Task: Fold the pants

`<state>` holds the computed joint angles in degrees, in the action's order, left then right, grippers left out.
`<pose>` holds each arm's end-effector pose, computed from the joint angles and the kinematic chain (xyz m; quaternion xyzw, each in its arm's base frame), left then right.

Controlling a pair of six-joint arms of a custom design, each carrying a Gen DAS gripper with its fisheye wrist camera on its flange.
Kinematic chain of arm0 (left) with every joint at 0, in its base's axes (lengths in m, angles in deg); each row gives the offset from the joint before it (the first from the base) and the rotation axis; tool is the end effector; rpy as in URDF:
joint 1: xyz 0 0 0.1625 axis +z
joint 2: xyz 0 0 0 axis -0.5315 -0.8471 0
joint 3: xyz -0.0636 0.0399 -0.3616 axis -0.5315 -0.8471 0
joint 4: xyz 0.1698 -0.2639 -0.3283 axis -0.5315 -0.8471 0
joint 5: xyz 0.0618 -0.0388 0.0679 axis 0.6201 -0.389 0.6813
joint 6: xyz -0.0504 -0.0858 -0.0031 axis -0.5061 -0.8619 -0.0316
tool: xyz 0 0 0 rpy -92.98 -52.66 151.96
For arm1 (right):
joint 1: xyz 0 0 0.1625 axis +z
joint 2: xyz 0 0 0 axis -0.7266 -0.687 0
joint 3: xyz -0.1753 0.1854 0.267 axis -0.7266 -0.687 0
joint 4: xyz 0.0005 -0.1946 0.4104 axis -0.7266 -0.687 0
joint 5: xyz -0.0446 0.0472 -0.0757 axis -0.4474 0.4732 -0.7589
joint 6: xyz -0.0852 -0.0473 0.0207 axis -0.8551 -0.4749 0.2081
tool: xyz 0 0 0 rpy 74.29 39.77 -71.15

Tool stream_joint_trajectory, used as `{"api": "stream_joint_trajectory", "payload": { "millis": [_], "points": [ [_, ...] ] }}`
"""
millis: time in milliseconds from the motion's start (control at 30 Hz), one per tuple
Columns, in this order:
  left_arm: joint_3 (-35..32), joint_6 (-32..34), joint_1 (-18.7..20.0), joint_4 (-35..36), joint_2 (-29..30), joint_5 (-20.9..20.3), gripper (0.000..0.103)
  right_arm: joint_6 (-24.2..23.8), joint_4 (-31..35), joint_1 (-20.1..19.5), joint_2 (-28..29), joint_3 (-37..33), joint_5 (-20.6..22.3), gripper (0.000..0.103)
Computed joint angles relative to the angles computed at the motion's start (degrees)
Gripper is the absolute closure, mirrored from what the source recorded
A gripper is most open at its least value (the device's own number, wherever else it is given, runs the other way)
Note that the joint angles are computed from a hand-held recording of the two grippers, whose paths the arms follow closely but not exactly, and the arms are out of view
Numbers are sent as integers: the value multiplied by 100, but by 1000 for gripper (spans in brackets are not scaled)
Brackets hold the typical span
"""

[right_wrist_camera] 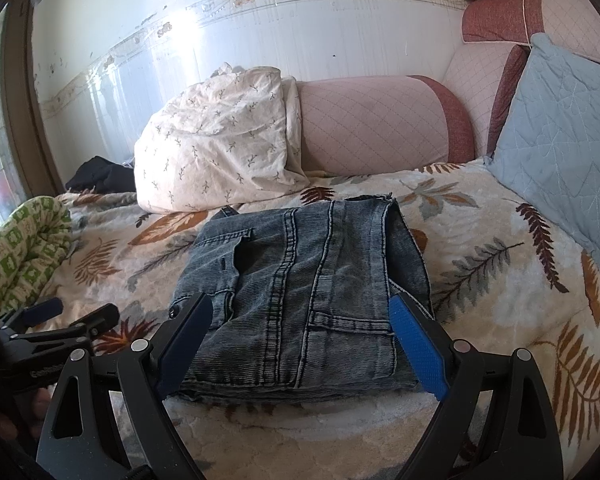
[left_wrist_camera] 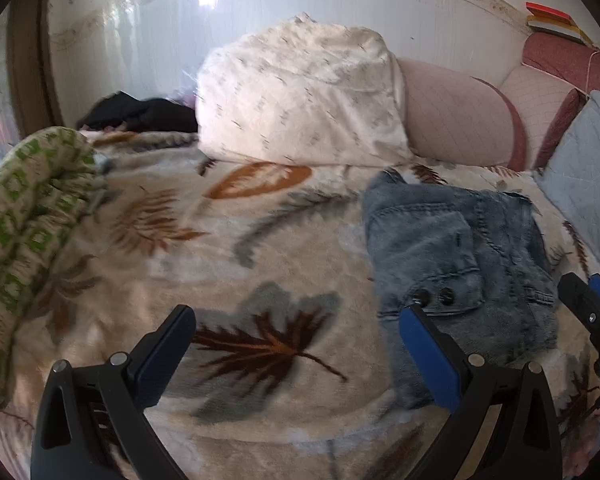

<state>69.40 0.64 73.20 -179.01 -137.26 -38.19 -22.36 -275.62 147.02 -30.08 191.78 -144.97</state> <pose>-0.2376 -0.4913 0.0794 0.2376 0.8428 -0.3668 0.3141 0.1573 -0.4446 0.2319 0.0792 -0.8166 0.4723 0.3222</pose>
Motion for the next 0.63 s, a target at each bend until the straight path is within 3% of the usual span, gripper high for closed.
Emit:
{"api": "stream_joint_trajectory", "payload": {
  "millis": [100, 233, 433, 567, 633],
  "points": [
    [188, -437, -99, 350, -289, 399, 0, -57, -19, -64, 21, -31, -11, 13],
    [992, -1513, -470, 1185, -1382, 800, 0, 81, 26, -205, -15, 6, 5, 13],
    [1665, -2884, -1099, 3516, -3018, 1415, 0, -106, -573, -105, 81, 165, -151, 13],
    [1950, -3233, -1502, 4504, -4027, 1276, 0, -70, -792, 41, -121, 511, 53, 13],
    [2060, -3540, -1726, 5175, -4423, 1499, 0, -150, -979, 63, -101, 612, 104, 13]
  ]
}}
